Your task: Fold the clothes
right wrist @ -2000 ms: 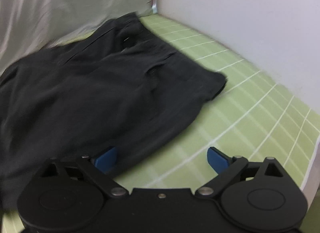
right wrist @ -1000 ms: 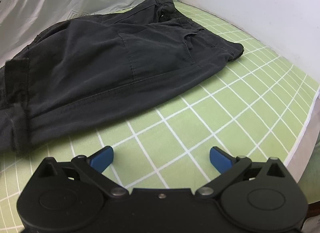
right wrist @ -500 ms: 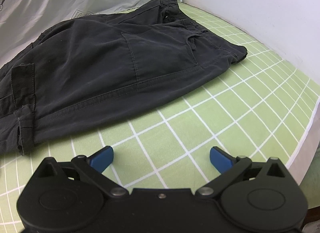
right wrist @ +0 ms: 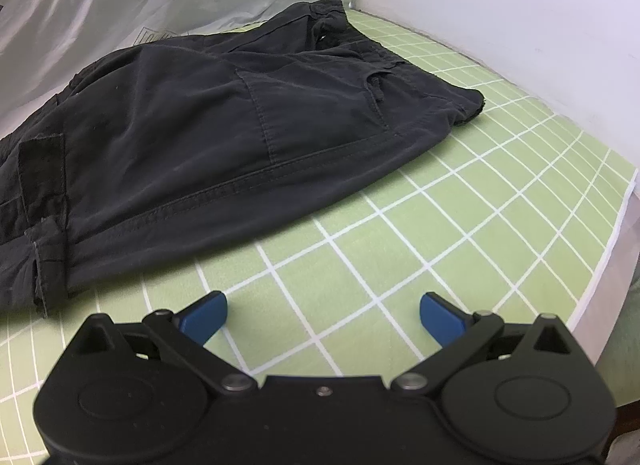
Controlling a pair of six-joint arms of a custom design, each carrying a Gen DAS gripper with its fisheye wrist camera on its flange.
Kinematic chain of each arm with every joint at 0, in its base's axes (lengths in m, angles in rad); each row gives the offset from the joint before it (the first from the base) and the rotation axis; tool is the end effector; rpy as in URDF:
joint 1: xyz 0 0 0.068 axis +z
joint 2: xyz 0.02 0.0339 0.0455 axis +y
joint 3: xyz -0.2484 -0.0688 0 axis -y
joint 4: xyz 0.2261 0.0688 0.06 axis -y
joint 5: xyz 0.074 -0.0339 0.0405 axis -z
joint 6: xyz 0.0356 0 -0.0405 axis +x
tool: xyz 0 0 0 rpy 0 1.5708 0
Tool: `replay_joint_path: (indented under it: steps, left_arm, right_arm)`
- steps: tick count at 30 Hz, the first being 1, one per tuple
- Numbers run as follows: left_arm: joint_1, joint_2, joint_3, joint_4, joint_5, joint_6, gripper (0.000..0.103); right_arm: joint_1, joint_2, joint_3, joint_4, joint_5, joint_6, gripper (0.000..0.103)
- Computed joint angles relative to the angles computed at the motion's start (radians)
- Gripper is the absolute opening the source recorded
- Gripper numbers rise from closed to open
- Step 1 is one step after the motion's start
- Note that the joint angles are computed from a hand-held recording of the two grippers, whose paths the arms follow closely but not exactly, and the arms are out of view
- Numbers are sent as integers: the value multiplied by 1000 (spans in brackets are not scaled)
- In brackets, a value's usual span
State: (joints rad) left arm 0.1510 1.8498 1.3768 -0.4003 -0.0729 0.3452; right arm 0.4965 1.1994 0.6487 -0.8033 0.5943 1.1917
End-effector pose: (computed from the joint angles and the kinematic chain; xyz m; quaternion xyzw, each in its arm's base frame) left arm 0.3826 0.0608 0.2188 0.0787 0.9360 0.1171 0.3226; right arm 0.1644 0.0664 0.1767 0.3536 0.8829 -0.1161 0.2863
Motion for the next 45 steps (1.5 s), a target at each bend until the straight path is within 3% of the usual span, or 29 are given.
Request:
replay_joint_path:
  steps: [4,9,11,13,16,18,21,27,33,39,42,45]
  left_arm:
    - [15,-63,-94,342,-173,187,14]
    - [0,-146,-344,948,-253,405,19]
    - [-19,-159,-431,1064,-277,453,20]
    - [-23,-178,-452,957,-283,429,20]
    - [-2,-220,-400,555,-220,218,20]
    - [33,-250,-388,342,-161,100,20]
    - [84,-269,-418,180,-95,2,19]
    - [157,-325,-449,126,-12,8,20]
    - [210,-300,-427,60,-53,-118,10]
    - [338,-273,-325,-74,175,-317,12]
    - [374,-267,-283,-131,259,-416,20]
    - [356,-279,-262,-156,244,-433,23]
  right_arm:
    - [-1,-1,-3,0,5,3,103]
    - [-13,-12,-8,4,4,-9,103]
    - [-21,-16,-10,6,2,-16,103]
    - [-27,-20,-11,6,1,-21,103]
    - [-37,-22,-10,9,-2,-31,103]
    - [-45,-24,-10,10,-6,-40,103]
    - [-68,-26,-7,15,-23,-61,103]
    - [-124,-43,-6,40,-72,-142,103]
    - [-252,-124,-58,168,-142,-220,103]
    - [-521,-242,-164,372,-302,-247,103]
    - [-618,-168,-158,456,-314,-322,103]
    - [-675,-34,-111,531,-286,-412,103]
